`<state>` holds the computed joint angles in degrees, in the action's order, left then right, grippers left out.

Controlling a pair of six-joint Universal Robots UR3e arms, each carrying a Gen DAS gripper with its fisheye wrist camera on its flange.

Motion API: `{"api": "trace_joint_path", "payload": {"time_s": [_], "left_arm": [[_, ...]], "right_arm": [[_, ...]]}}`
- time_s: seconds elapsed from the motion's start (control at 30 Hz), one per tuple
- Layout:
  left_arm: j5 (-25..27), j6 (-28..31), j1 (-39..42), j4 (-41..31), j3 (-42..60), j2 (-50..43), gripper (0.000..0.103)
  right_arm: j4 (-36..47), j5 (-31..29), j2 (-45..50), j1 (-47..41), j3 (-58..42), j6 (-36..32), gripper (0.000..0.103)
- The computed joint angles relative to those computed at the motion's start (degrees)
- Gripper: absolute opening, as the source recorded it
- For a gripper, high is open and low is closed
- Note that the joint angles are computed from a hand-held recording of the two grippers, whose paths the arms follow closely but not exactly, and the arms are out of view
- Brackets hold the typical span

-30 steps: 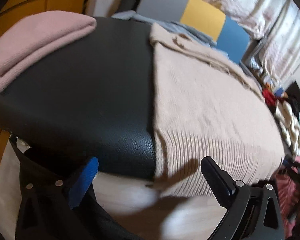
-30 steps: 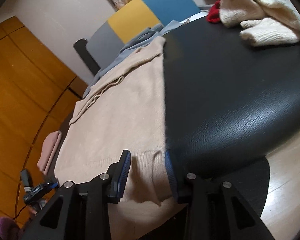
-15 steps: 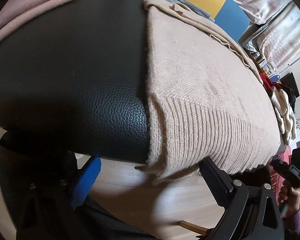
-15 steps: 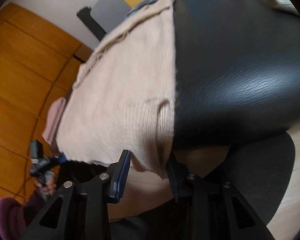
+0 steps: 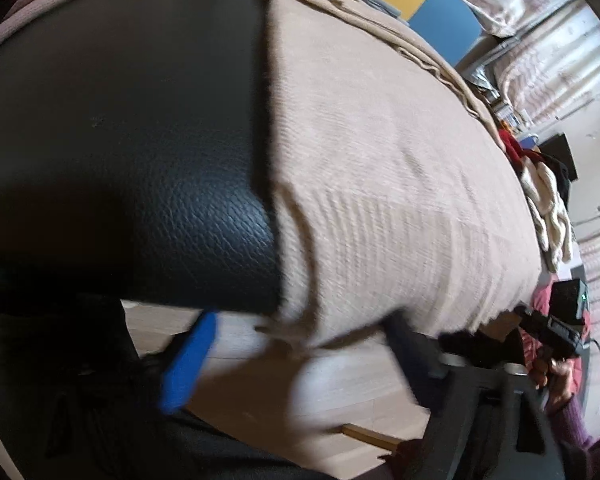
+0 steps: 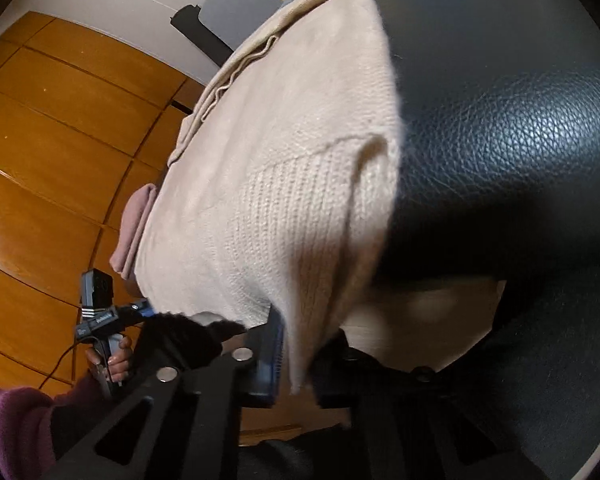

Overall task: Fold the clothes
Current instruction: 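Grasp the ribbed sweater hem with both grippers side by side, then lift the ribbed hem with both grippers and fold it over the body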

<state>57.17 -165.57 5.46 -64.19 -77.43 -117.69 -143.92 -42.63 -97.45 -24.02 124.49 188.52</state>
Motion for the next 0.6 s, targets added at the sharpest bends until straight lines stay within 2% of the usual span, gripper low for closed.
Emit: {"api": "trace_joint_path", "payload": {"time_s": [0.03,0.07,0.1,0.2,0.4,0.5,0.6], "left_arm": [[-0.2,1.4,-0.1,-1.7,0.4,0.3,0.037],[-0.4,2.8,-0.3,-3.5,0.8,0.6,0.015],[-0.6,4.1,-0.4,-4.8,1.0,1.0,0.014],[-1.9,5.5,-0.2,-2.5,-1.9,4.3,0.010],[-6.7,7.0,2.1,1.2,-6.5,9.7,0.003],[-8.9,7.4,3.2,3.2,-8.8,12.5,0.003],[-10.7,8.5,4.5,3.3,-11.1,15.6,0.003]], "right_arm": [[0.1,0.7,-0.2,0.2,-0.1,0.1,0.007],[0.2,1.4,-0.3,0.3,-0.2,0.2,0.007],[-0.8,3.3,-0.4,0.1,0.1,0.7,0.007],[-5.9,7.4,0.9,0.3,-0.2,3.8,0.006],[-23.1,12.8,5.8,1.3,-1.7,16.1,0.006],[-25.3,13.9,5.9,1.7,-2.7,17.9,0.005],[-23.7,13.0,4.4,2.5,-3.5,17.2,0.005]]}}
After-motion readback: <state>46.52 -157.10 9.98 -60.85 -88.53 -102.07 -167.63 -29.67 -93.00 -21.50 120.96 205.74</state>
